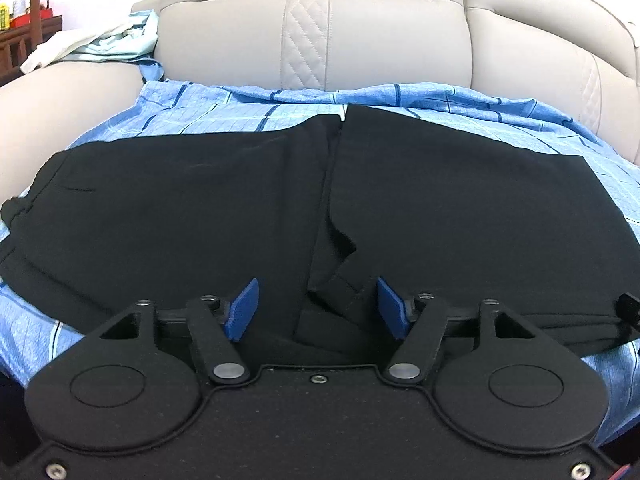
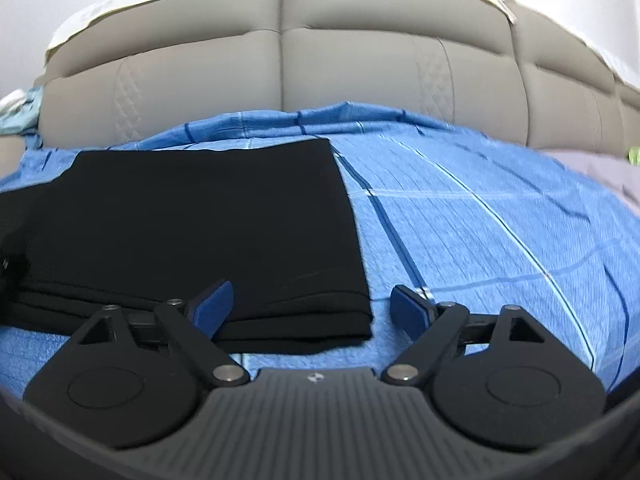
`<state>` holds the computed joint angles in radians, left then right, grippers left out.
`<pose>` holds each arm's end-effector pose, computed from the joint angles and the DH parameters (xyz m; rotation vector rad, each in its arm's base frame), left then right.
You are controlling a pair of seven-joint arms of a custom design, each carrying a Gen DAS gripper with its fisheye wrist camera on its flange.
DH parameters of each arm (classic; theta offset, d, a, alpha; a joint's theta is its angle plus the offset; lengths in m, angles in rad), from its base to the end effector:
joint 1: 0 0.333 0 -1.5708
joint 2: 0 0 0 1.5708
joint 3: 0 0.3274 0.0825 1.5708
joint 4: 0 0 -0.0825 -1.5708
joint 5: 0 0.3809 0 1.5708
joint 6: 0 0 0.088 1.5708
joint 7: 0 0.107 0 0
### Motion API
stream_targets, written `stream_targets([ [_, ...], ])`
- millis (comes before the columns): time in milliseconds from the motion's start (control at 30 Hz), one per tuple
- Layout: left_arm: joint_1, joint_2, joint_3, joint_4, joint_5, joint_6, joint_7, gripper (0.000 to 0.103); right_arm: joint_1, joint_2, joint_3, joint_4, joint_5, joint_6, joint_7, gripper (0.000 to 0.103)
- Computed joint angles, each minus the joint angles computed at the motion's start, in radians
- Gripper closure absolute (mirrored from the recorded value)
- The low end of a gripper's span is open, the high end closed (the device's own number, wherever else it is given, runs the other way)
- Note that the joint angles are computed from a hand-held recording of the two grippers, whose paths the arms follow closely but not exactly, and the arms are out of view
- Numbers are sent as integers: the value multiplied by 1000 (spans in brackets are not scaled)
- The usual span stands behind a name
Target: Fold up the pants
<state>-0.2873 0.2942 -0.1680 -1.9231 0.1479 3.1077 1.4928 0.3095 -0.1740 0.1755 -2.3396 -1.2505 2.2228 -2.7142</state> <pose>0.5967 -0.2938 0.4622 -1.2757 2.1320 -1.0165 0.4489 0.2048 0.4404 -1.0035 2.1841 -1.1835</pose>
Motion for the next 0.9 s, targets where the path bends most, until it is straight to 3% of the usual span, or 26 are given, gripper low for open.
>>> stream_targets([
  [233, 51, -51, -45, -38, -41, -30, 48, 39, 6, -22, 11, -4, 42, -32, -61, 11],
  [333, -46, -64, 66, -45, 15, 51, 0, 45, 3, -44, 21, -9, -23, -38, -41, 10],
  [367, -54, -59, 79, -38, 65, 88, -42, 46, -3, -44, 19, -4, -59, -27, -28, 10],
  [400, -34, -48, 58, -25, 91, 128, -60, 46, -8, -37, 17, 7, -86, -22, -21, 10],
  [500, 109, 19, -136, 42, 43, 191, 45, 46, -25, 20, -1, 66, -174, -2, -20, 10],
  [567, 123, 96, -186, 136, 45, 202, 76, 46, -35, 70, -28, 117, -244, 41, -44, 10],
  [700, -33, 253, -76, 416, 10, 51, 95, 51, -78, 171, -111, 242, -233, 234, -163, 9],
  [800, -139, 375, 33, 623, 15, -79, 61, 53, -125, 244, -166, 315, -104, 430, -283, 16],
  [900, -184, 463, 98, 753, 38, -183, 4, 54, -128, 289, -186, 349, -1, 450, -405, 28],
])
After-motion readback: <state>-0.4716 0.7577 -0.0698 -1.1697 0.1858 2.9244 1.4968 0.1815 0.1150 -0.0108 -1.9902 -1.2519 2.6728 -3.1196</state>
